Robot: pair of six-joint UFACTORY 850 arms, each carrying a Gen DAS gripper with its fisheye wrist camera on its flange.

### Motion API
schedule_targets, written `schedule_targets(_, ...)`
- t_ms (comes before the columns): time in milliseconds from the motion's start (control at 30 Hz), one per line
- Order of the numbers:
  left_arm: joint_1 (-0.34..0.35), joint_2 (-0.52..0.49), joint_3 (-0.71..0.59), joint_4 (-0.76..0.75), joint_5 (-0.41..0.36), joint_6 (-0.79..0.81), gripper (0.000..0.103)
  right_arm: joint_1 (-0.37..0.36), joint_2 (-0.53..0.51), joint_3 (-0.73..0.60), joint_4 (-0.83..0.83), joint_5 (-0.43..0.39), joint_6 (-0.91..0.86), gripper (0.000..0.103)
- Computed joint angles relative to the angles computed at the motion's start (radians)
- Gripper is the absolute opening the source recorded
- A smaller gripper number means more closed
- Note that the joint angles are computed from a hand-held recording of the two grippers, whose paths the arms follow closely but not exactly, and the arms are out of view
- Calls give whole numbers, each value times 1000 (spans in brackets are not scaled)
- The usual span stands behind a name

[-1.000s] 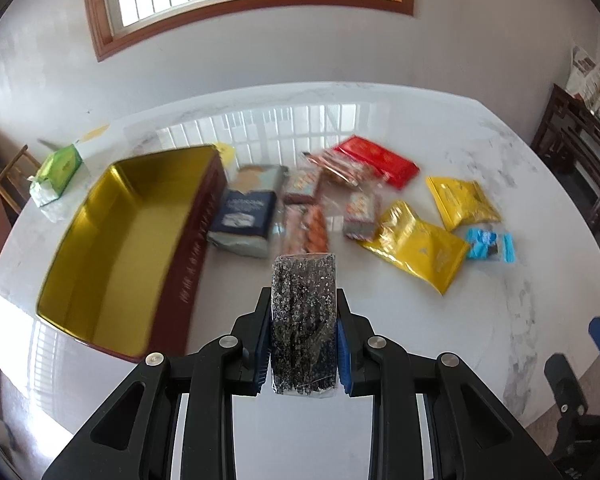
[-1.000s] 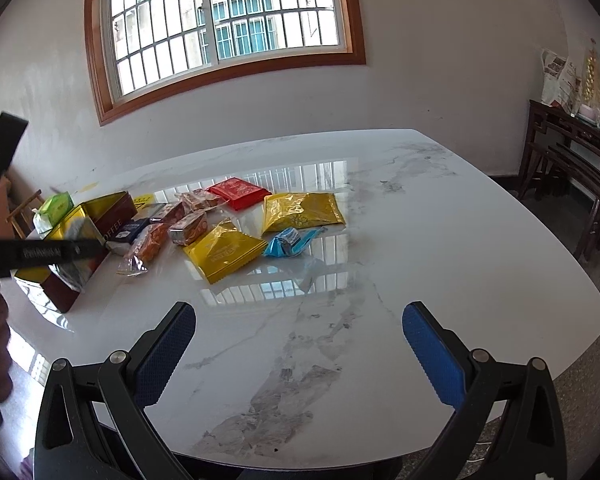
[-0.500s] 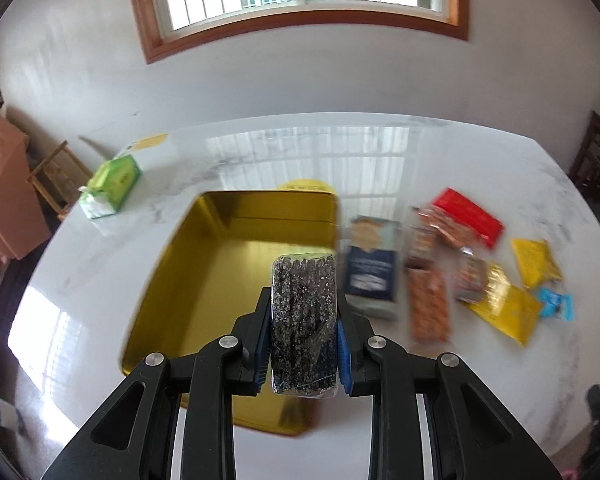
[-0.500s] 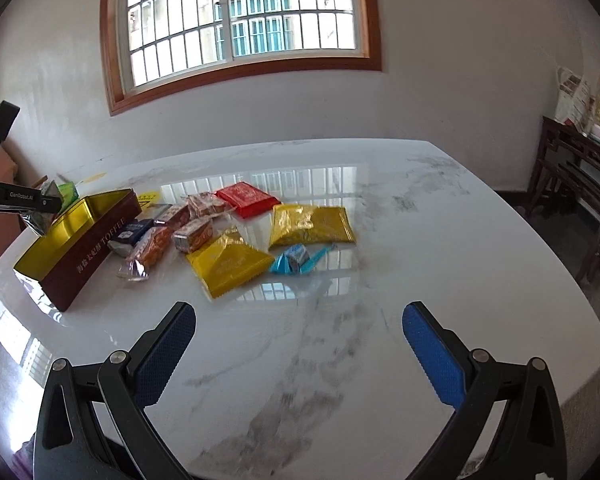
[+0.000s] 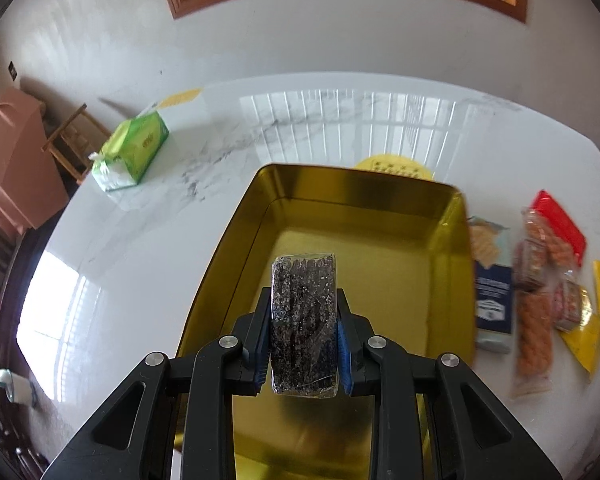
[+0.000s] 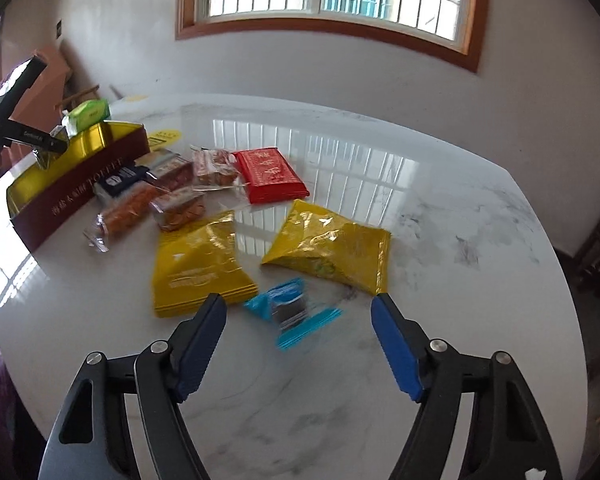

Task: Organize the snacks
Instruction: 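Carry the seaweed bar over the tin with the left gripper while the right gripper grasps the blue cookie, then open the left gripper to drop the seaweed bar into the tin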

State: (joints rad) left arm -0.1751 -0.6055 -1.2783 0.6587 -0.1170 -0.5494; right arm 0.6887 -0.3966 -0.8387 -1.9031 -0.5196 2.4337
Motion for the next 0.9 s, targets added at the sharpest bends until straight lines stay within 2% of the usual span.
schedule_targets(100, 2, -38, -43, -128, -26, 134, 28, -37, -1, -11, -42, 71, -31, 72)
schedule_targets(233, -2, -73, -80, -113, -48, 138, 28, -78, -19, -39, -110, 188, -61, 72)
schedule_targets(300, -4, -87, -96, -149, -53, 181, 28, -86, -32, -54, -108, 222, -103, 62)
schedule_targets(400, -7, -101, -115, -174, -64, 208, 28, -106, -49, -75, -116, 289, -139, 53)
schedule_targets(533, -8, -119, -141, -193, -77, 230, 28, -124, -62, -88, -146, 328, -156, 52)
schedule_targets(633, -8, -132, -158, -252, -92, 288, 28, -135, -69, -98, -89, 361, -235, 50)
schedule_targets(700, -8, -138, -164, -245, -96, 284, 28, -144, -67, -99, -154, 382, -169, 40)
schedule_targets(767, -10, -139, -165, -228, -93, 272, 28, -144, -65, -95, -156, 378, -160, 40)
schedule_targets(833, -11, -142, -167, -201, -92, 250, 28, -134, -56, -77, -230, 356, -50, 40)
schedule_targets(900, -7, -148, -178, -291, -97, 335, 28, -116, -36, -44, -278, 310, 59, 39)
